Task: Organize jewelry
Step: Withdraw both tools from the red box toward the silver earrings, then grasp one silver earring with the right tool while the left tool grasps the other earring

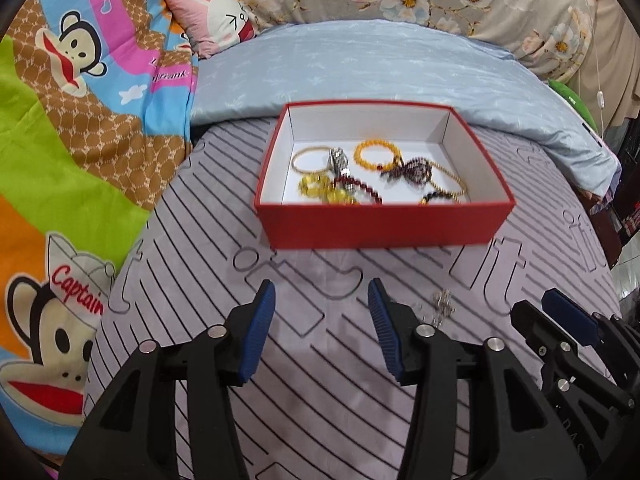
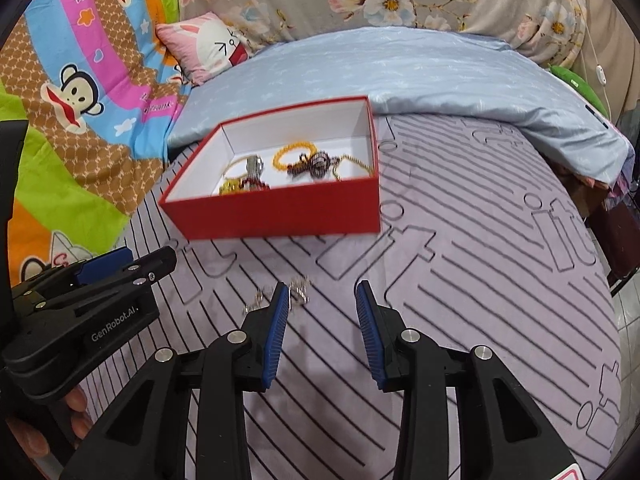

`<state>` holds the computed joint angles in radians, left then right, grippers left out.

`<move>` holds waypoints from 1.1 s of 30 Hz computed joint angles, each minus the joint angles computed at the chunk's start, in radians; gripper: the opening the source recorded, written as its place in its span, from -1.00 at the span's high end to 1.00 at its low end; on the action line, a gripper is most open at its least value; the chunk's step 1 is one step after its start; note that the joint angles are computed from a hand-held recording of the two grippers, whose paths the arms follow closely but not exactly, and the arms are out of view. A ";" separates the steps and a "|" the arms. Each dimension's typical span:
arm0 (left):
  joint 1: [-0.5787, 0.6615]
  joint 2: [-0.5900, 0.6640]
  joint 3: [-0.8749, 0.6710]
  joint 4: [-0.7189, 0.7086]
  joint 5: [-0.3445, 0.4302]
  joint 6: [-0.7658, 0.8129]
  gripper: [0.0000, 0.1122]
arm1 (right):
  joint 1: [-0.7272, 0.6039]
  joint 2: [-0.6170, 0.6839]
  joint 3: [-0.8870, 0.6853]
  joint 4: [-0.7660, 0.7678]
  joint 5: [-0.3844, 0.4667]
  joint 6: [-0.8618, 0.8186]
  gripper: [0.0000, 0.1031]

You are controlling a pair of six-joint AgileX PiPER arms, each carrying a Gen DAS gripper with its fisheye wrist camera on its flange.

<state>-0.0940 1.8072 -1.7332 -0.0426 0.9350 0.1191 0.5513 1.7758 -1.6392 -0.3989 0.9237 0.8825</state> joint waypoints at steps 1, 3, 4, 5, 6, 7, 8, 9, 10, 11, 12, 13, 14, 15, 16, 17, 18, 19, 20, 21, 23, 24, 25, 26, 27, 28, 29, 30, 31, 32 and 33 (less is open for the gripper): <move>0.000 -0.012 0.033 0.000 -0.009 0.003 0.13 | 0.003 0.000 0.012 0.003 -0.004 0.002 0.31; 0.001 -0.035 0.089 0.002 -0.027 0.008 0.13 | 0.007 0.004 0.028 0.009 -0.015 0.002 0.31; 0.003 -0.042 0.111 0.001 -0.033 0.009 0.12 | 0.008 0.011 0.030 0.012 -0.018 -0.002 0.31; 0.007 -0.051 0.135 -0.001 -0.038 0.014 0.12 | 0.009 0.016 0.031 0.015 -0.020 -0.005 0.31; 0.011 -0.058 0.156 -0.002 -0.044 0.019 0.12 | 0.010 0.026 0.025 0.020 -0.021 -0.009 0.31; 0.014 -0.065 0.177 0.001 -0.050 0.021 0.12 | 0.011 0.036 0.021 0.025 -0.025 -0.014 0.31; 0.018 -0.068 0.187 0.001 -0.052 0.023 0.12 | 0.011 0.048 0.013 0.029 -0.026 -0.019 0.31; 0.023 -0.072 0.200 0.000 -0.055 0.026 0.12 | 0.011 0.062 0.000 0.035 -0.024 -0.026 0.31; 0.030 -0.073 0.211 0.001 -0.055 0.027 0.12 | 0.010 0.072 -0.008 0.041 -0.025 -0.033 0.31; 0.036 -0.075 0.219 -0.002 -0.057 0.031 0.12 | 0.009 0.086 -0.020 0.049 -0.026 -0.041 0.31; 0.044 -0.074 0.226 -0.004 -0.058 0.037 0.12 | 0.008 0.095 -0.027 0.055 -0.028 -0.046 0.31; 0.048 -0.074 0.231 -0.001 -0.059 0.036 0.12 | 0.008 0.108 -0.038 0.061 -0.028 -0.052 0.31; 0.055 -0.072 0.236 -0.004 -0.059 0.040 0.12 | 0.007 0.120 -0.049 0.067 -0.027 -0.058 0.31; 0.058 -0.071 0.239 -0.007 -0.060 0.044 0.12 | 0.007 0.132 -0.061 0.072 -0.024 -0.064 0.31; 0.061 -0.069 0.241 -0.007 -0.060 0.045 0.12 | 0.006 0.147 -0.075 0.078 -0.020 -0.070 0.31; 0.064 -0.067 0.244 -0.007 -0.061 0.046 0.12 | 0.004 0.155 -0.081 0.083 -0.019 -0.075 0.31; 0.065 -0.065 0.244 -0.007 -0.061 0.047 0.12 | 0.002 0.164 -0.089 0.087 -0.018 -0.078 0.31; 0.068 -0.061 0.243 -0.007 -0.061 0.049 0.12 | 0.001 0.175 -0.099 0.086 -0.015 -0.079 0.31; 0.071 -0.056 0.241 -0.008 -0.061 0.050 0.12 | -0.002 0.183 -0.108 0.088 -0.012 -0.081 0.32; 0.074 -0.050 0.235 -0.010 -0.058 0.051 0.12 | -0.004 0.193 -0.118 0.091 -0.010 -0.084 0.32; 0.077 -0.039 0.224 -0.011 -0.055 0.049 0.12 | -0.010 0.207 -0.136 0.097 -0.005 -0.091 0.39; 0.078 -0.036 0.219 -0.010 -0.054 0.048 0.12 | -0.013 0.213 -0.142 0.101 -0.005 -0.095 0.44; 0.077 -0.033 0.216 -0.010 -0.054 0.048 0.12 | -0.014 0.218 -0.147 0.102 -0.004 -0.097 0.49; 0.076 -0.030 0.213 -0.008 -0.054 0.047 0.12 | -0.014 0.223 -0.152 0.102 -0.001 -0.100 0.60; 0.076 -0.027 0.209 -0.007 -0.053 0.045 0.12 | -0.013 0.227 -0.155 0.098 0.000 -0.098 0.66; 0.076 -0.024 0.206 -0.009 -0.052 0.046 0.12 | -0.012 0.226 -0.152 0.093 -0.002 -0.094 0.68; 0.075 -0.021 0.202 -0.010 -0.050 0.046 0.12 | -0.013 0.224 -0.149 0.092 -0.003 -0.093 0.73; 0.074 -0.018 0.199 -0.009 -0.050 0.045 0.12 | -0.014 0.222 -0.145 0.091 -0.005 -0.092 0.77; 0.073 -0.015 0.197 -0.009 -0.050 0.044 0.12 | -0.018 0.223 -0.146 0.096 -0.005 -0.096 0.81; 0.071 -0.012 0.194 -0.008 -0.050 0.043 0.12 | -0.021 0.222 -0.145 0.101 -0.006 -0.099 0.83; 0.069 -0.010 0.193 -0.006 -0.050 0.040 0.12 | -0.025 0.222 -0.146 0.105 -0.008 -0.103 0.84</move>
